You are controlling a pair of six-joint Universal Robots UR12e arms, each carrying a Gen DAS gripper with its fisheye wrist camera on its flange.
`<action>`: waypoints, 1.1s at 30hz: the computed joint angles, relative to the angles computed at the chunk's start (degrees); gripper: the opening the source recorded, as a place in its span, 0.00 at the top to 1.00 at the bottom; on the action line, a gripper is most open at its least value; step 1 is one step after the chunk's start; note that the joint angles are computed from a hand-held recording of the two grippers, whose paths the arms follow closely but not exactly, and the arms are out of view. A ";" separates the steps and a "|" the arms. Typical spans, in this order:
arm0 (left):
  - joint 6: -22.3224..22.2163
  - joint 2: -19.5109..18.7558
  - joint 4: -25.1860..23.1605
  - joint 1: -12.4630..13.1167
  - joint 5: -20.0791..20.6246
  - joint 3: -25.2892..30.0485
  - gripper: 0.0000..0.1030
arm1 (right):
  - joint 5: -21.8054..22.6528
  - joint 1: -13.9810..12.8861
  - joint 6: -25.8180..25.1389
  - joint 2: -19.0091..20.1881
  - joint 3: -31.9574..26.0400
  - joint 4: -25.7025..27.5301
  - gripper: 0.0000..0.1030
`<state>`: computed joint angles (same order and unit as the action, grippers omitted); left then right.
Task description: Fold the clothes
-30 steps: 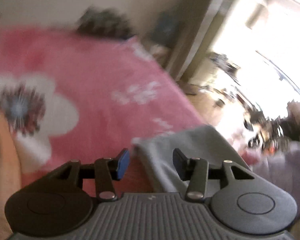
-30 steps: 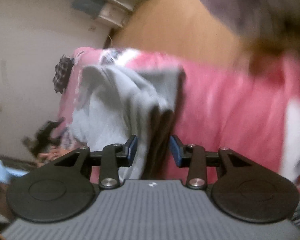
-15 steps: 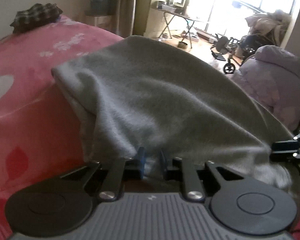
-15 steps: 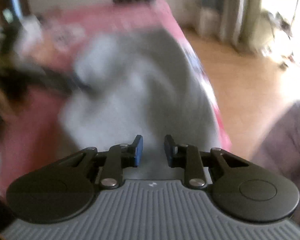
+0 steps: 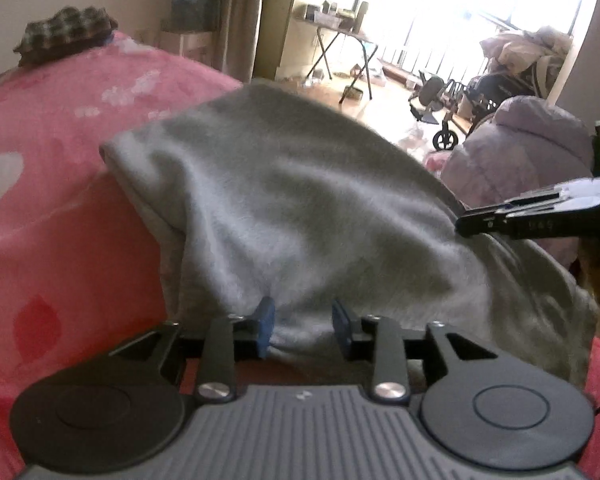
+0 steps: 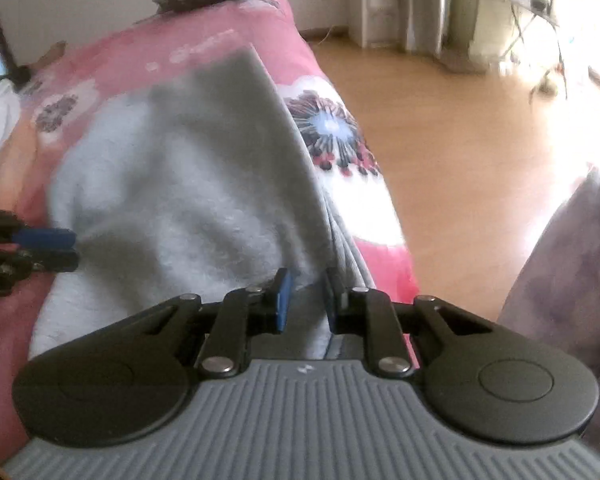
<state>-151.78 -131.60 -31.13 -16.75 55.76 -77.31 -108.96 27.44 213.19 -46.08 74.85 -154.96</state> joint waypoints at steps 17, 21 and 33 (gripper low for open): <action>-4.74 -3.61 0.71 -0.76 1.90 5.91 0.59 | 10.16 -5.08 -1.59 9.31 -14.18 -3.93 0.95; -3.78 -4.09 -2.51 -0.57 3.28 7.51 0.59 | 13.14 -6.29 -1.32 13.05 -21.27 -7.85 0.95; -12.57 -2.95 0.12 1.17 1.17 5.58 0.59 | 10.58 -6.52 7.27 15.79 -26.97 -4.83 0.93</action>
